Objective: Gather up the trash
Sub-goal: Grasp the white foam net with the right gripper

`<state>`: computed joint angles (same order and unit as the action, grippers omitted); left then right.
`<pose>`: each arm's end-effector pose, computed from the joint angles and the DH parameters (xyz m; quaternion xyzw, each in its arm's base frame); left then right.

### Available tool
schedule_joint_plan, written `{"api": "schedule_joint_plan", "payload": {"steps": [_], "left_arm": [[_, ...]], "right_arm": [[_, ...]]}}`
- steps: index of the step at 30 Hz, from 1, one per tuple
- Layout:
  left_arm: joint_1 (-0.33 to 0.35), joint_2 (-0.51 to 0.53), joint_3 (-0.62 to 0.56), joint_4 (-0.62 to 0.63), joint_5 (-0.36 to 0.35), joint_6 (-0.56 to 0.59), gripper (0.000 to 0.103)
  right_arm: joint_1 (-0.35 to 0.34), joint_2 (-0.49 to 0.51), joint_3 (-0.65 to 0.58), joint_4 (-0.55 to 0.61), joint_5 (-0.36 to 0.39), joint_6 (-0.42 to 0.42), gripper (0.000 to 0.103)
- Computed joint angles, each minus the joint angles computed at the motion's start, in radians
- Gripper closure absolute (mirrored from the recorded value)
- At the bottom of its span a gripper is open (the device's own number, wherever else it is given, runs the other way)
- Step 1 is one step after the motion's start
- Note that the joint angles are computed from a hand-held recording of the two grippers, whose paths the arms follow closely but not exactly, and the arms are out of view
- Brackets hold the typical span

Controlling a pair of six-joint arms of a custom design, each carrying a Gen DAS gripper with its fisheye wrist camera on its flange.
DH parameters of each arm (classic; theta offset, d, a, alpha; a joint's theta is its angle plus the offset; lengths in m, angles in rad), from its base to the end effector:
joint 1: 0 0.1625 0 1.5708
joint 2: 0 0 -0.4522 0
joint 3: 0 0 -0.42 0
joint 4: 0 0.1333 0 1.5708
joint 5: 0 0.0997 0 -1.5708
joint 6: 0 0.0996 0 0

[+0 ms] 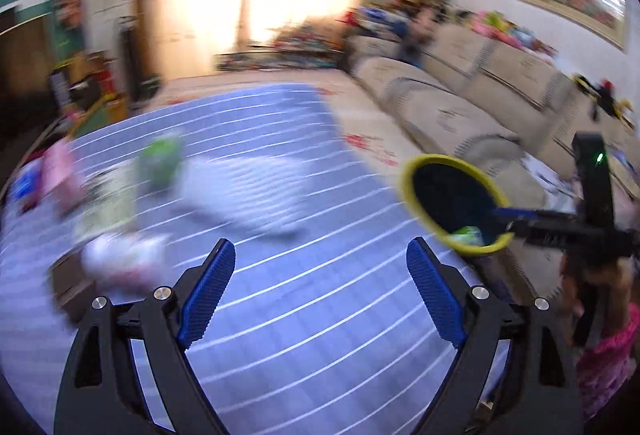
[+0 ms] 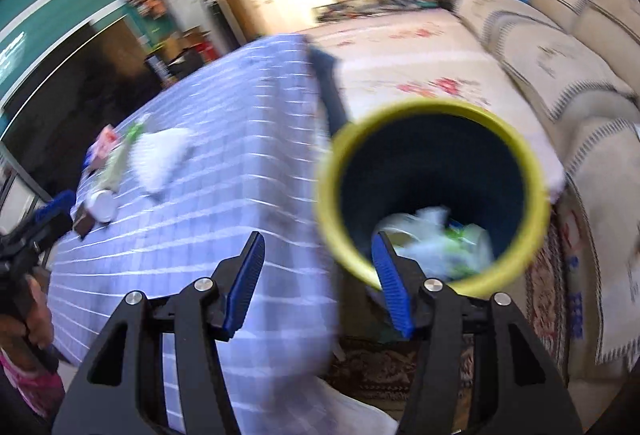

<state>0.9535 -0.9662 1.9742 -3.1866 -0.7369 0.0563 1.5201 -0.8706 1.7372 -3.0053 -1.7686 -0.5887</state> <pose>-0.1791 -0.6101 0.1813 0.1739 0.8635 -0.3699 0.2956 0.0781 -0.7047 0.1595 0.2272 -0.9283 0.2349 0.1776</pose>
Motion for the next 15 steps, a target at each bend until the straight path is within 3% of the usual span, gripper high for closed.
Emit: {"api": "schedule_joint_plan", "payload": {"steps": [7,12,15], "left_arm": [[0.004,-0.161,0.196,-0.113,0.149,-0.017,0.015],[0.022,-0.223,0.256,-0.15,0.141,-0.019,0.015],[0.027,-0.242,0.276,-0.162,0.139,-0.021,0.015]], "right_arm": [[0.129,0.159,-0.131,0.04,-0.041,-0.102,0.043],[0.189,0.314,-0.313,0.093,-0.131,-0.122,0.035],[0.196,0.387,-0.431,0.164,-0.17,-0.081,0.035]]}}
